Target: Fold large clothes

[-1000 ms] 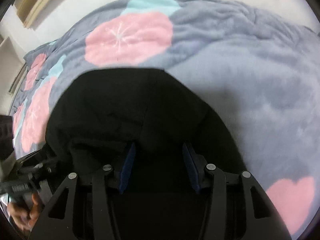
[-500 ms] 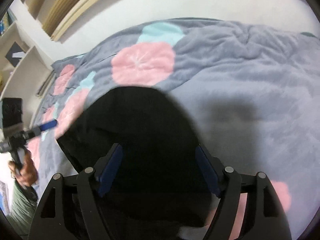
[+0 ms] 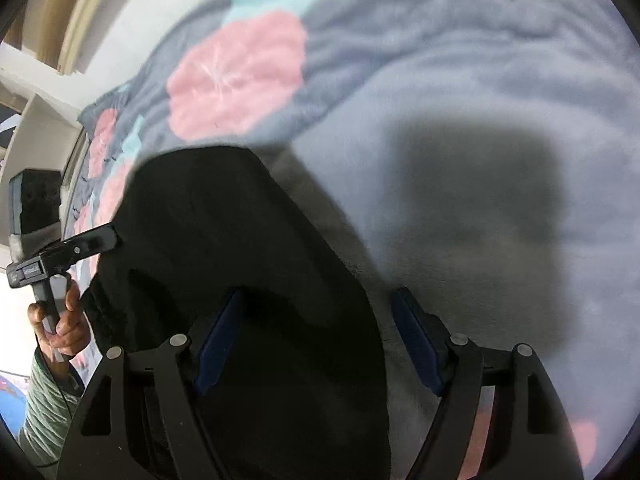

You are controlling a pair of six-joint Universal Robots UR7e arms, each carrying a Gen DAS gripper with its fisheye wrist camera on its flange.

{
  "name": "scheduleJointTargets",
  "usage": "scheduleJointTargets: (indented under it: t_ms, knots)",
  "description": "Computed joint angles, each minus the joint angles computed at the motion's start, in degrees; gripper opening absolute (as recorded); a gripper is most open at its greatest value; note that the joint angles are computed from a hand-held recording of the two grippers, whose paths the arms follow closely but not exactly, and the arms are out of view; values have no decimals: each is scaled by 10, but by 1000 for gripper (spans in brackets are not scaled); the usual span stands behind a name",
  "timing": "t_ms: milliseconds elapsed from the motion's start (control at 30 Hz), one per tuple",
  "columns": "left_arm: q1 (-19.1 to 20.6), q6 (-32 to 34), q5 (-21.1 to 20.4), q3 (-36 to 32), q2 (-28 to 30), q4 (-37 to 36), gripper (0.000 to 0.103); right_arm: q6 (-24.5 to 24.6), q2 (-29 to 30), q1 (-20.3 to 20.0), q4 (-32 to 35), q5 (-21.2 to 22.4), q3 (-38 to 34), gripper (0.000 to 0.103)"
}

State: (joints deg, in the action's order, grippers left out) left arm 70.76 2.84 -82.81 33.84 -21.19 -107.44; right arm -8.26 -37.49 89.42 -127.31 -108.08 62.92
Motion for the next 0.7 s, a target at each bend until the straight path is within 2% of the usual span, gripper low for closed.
scheduleJointTargets:
  t_ms: [67, 100, 133, 267, 367, 433, 567, 700]
  knots:
    - [-13, 39, 28, 68, -29, -50, 20, -27, -9, 3, -21, 12, 20, 33]
    - [-17, 53, 32, 109, -49, -84, 19, -46, -20, 8, -47, 12, 42, 20]
    - [-21, 70, 36, 152, -72, -123, 18, -66, -34, 15, -67, 12, 64, 17]
    - [-42, 96, 27, 291, -167, -211, 17, -116, -90, 49, -151, -15, 159, 16]
    - [-69, 117, 36, 410, -252, -276, 17, -131, -144, 78, -215, -22, 241, 15]
    - [-90, 124, 52, 477, -303, -303, 17, -139, -187, 106, -266, -43, 310, 15]
    - [-137, 120, 88, 607, -406, -332, 17, -135, -247, 161, -323, -95, 411, 15]
    - [-175, 78, 101, 715, -502, -318, 17, -99, -313, 221, -342, -146, 517, 15]
